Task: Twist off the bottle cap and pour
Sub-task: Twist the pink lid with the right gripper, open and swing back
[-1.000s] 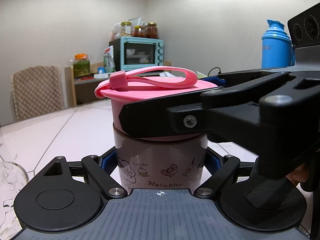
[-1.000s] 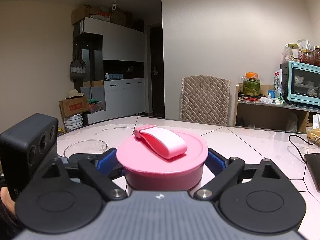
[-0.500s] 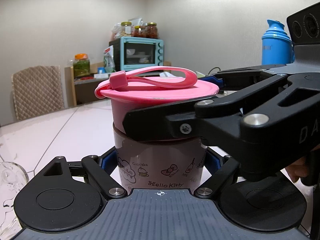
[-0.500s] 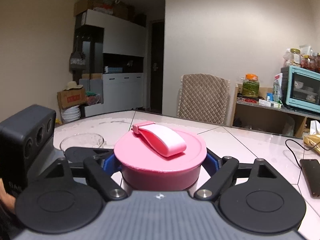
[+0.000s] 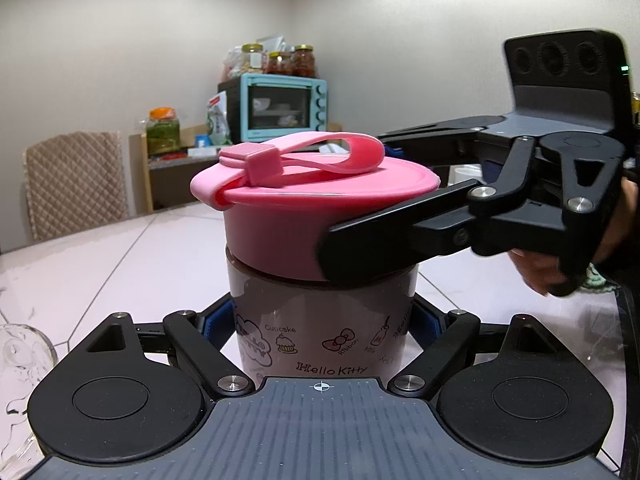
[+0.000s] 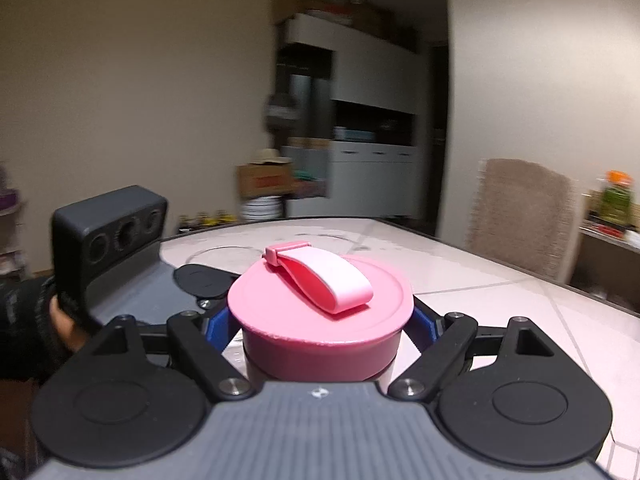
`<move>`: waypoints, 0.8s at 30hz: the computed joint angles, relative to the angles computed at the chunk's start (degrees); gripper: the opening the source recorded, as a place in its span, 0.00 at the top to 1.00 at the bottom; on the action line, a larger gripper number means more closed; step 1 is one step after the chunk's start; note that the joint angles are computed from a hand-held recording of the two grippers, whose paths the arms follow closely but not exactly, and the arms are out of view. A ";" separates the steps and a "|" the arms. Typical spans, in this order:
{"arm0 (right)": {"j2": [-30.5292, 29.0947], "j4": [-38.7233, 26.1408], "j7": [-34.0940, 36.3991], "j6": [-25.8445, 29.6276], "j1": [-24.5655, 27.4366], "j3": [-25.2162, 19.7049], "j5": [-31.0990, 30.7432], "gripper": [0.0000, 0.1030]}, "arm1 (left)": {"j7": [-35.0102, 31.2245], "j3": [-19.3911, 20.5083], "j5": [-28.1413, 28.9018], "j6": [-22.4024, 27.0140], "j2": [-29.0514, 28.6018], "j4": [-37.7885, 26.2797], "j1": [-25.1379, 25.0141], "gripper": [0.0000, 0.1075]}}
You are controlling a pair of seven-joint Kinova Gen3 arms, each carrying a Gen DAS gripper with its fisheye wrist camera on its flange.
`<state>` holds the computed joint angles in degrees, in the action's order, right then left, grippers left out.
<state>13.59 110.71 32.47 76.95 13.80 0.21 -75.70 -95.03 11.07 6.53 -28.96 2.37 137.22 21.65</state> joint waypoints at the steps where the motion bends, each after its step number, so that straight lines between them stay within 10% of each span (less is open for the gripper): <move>1: 1.24 -1.53 -0.01 1.66 0.23 -0.06 0.79 0.17 | 0.06 -0.01 -0.05 0.04 0.00 -0.01 -0.01 0.16; 12: 1.78 -4.28 -3.89 3.78 1.15 -1.08 2.17 0.07 | 0.41 -0.06 -0.57 0.27 -0.12 -0.12 -0.20 0.16; 24: -13.57 13.57 -2.30 -9.51 -1.82 4.25 -9.34 0.06 | 1.11 -0.20 -1.65 0.40 0.00 -0.33 -0.60 0.16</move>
